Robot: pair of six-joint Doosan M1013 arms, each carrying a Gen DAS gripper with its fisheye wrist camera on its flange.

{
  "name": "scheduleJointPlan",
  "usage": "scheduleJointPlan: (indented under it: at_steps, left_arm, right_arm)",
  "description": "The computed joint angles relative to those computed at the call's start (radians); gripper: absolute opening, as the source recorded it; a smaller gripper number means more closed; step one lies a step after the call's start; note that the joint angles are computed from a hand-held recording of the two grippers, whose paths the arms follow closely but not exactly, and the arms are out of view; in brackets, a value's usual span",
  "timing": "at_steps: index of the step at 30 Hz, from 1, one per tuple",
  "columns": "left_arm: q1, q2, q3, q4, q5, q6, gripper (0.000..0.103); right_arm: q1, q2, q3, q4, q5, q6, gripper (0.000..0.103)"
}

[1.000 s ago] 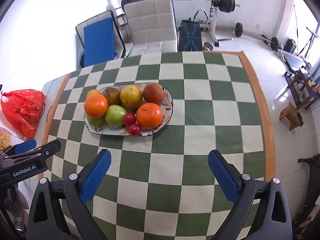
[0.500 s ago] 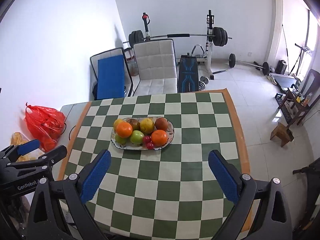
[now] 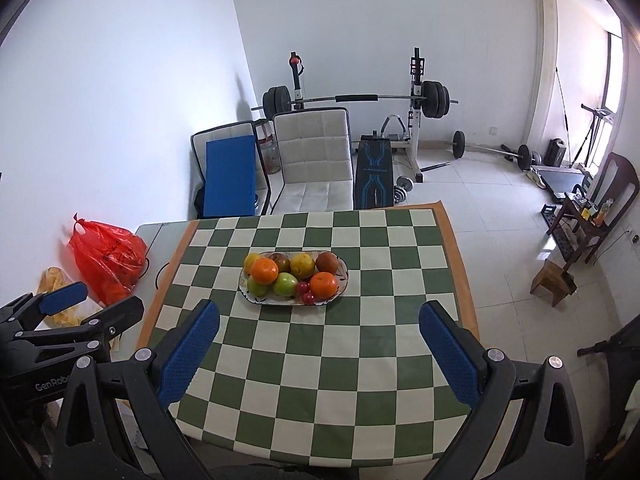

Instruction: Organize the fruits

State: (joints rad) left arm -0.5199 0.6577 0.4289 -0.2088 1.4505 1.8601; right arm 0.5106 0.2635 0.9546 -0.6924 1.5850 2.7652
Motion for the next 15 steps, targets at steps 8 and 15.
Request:
scheduleJointPlan:
  at_steps: [8,15]
  left_arm:
    - [-0.005,-0.007,0.011,0.035,-0.018,-0.027,0.102]
    - [-0.004,0.000,0.000,0.036,-0.017,-0.044,0.102]
  right_arm:
    - [-0.004,-0.003,0.000,0.020,0.002,-0.010,0.102]
    - [-0.014,-0.001,0.011,0.019,0.000,-0.022,0.103]
